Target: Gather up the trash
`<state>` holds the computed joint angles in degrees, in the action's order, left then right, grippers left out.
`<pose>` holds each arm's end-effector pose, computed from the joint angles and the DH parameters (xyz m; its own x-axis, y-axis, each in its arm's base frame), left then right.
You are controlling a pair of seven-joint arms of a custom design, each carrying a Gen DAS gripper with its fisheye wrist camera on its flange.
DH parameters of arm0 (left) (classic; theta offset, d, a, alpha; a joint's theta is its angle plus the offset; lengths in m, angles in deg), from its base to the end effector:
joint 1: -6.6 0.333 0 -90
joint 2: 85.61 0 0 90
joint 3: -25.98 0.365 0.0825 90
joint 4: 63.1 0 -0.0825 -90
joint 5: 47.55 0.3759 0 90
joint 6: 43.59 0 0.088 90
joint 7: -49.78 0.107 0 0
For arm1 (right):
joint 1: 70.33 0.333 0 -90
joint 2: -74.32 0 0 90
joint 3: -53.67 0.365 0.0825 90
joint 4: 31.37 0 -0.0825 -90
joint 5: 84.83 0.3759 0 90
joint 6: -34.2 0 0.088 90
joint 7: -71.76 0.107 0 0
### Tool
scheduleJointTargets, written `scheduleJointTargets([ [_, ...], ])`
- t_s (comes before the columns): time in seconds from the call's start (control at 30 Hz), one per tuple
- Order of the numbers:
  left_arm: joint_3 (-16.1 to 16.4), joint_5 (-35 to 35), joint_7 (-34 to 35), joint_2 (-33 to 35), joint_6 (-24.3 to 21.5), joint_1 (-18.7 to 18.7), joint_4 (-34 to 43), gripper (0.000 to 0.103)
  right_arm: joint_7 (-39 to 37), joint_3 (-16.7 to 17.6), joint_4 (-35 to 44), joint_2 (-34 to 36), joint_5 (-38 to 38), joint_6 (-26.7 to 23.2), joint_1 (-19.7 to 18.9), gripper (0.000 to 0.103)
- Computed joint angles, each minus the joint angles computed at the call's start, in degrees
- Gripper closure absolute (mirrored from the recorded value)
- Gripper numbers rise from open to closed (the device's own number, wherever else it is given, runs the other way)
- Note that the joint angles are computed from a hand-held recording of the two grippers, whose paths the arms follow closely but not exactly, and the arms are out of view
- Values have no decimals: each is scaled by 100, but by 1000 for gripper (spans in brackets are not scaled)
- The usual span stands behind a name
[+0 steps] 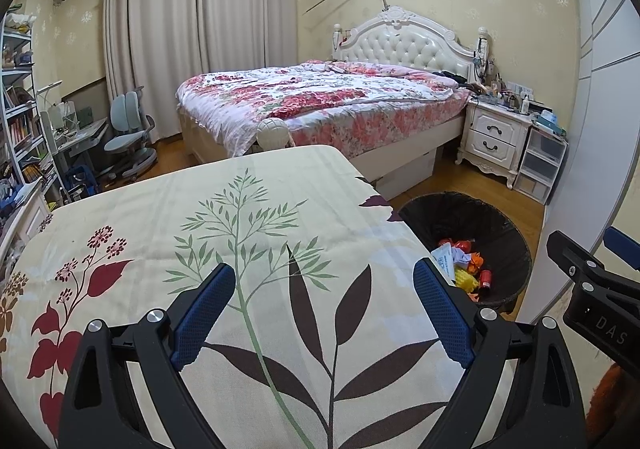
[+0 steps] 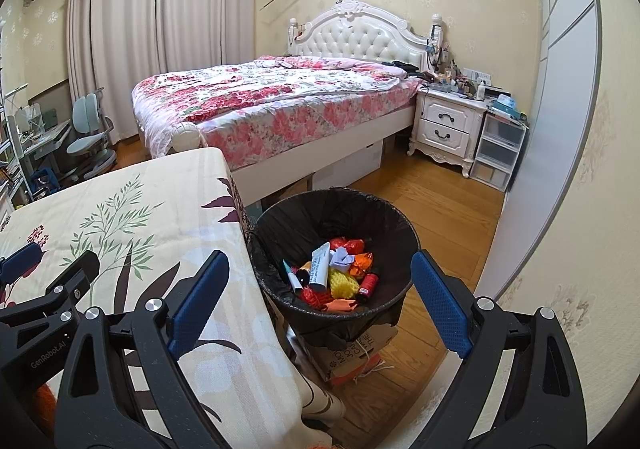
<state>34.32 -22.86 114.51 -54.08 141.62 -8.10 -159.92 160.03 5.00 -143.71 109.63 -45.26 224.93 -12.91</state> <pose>0.7259 -0.1460 0.4407 -0.1567 -0.9866 -0.0453 -0.5384 0.1238 -0.8336 0.6518 0.1354 0.4209 -0.2174 -0.9757 -0.0279 -0.4954 0.1349 -0.8581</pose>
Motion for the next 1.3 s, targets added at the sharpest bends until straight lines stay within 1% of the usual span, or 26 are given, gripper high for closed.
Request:
scheduleJointTargets([
  [0.07, 25, -6, -5, 5, 7, -17, 7, 13, -8, -1, 2, -1, 6, 4, 4, 13],
  [0.17, -32, -5, 27, 4, -5, 29, 11, 13, -24, 23, 4, -7, 18, 21, -13, 13],
  [0.23, 87, 0, -6, 4, 1, -80, -1, 13, -38, 27, 4, -8, 28, 19, -20, 13],
  [0.33, 172, -8, -43, -3, 47, -153, -23, 13, -42, 15, 8, -1, 41, 10, -8, 13],
  [0.4, 172, -11, -37, -8, 53, -157, -33, 13, -43, 15, 6, -3, 36, 8, -9, 13],
  [0.5, 311, -8, -50, -15, 117, -289, -75, 13, -44, 23, 10, 0, 45, 17, -11, 13],
  [0.73, 248, -60, 37, -30, 110, -254, -94, 13, -49, 24, 11, -2, 42, 3, -13, 13],
  [0.77, 176, -65, 60, -33, 116, -186, -96, 13, -42, 11, 11, 4, 43, 0, 0, 13],
  [0.87, 172, -106, 57, -45, 171, -205, -139, 13, -33, 10, 13, 4, 29, -1, -5, 13],
  [0.9, 128, -115, 84, -32, 186, -144, -121, 13, -30, 21, 11, -1, 25, 8, -11, 13],
  [1.0, 486, -192, 56, -23, 313, -436, -172, 13, -37, 37, 10, -10, 12, 11, -25, 13],
  [1.03, 513, -223, 78, -12, 321, -447, -164, 13, -44, 43, 12, -16, 9, 8, -25, 13],
  [1.1, 683, -321, 71, 3, 322, -574, -169, 13, -58, 92, 34, -34, -16, -1, -72, 13],
  [1.13, 711, -356, 77, 11, 314, -583, -161, 13, -57, 105, 42, -33, -23, -3, -78, 13],
  [1.23, 628, -379, 152, 22, 260, -455, -125, 13, -61, 150, 94, -24, -80, -43, -108, 13],
  [1.3, 687, -408, 139, 43, 213, -448, -100, 13, -47, 251, 151, -36, -165, -69, -191, 13],
])
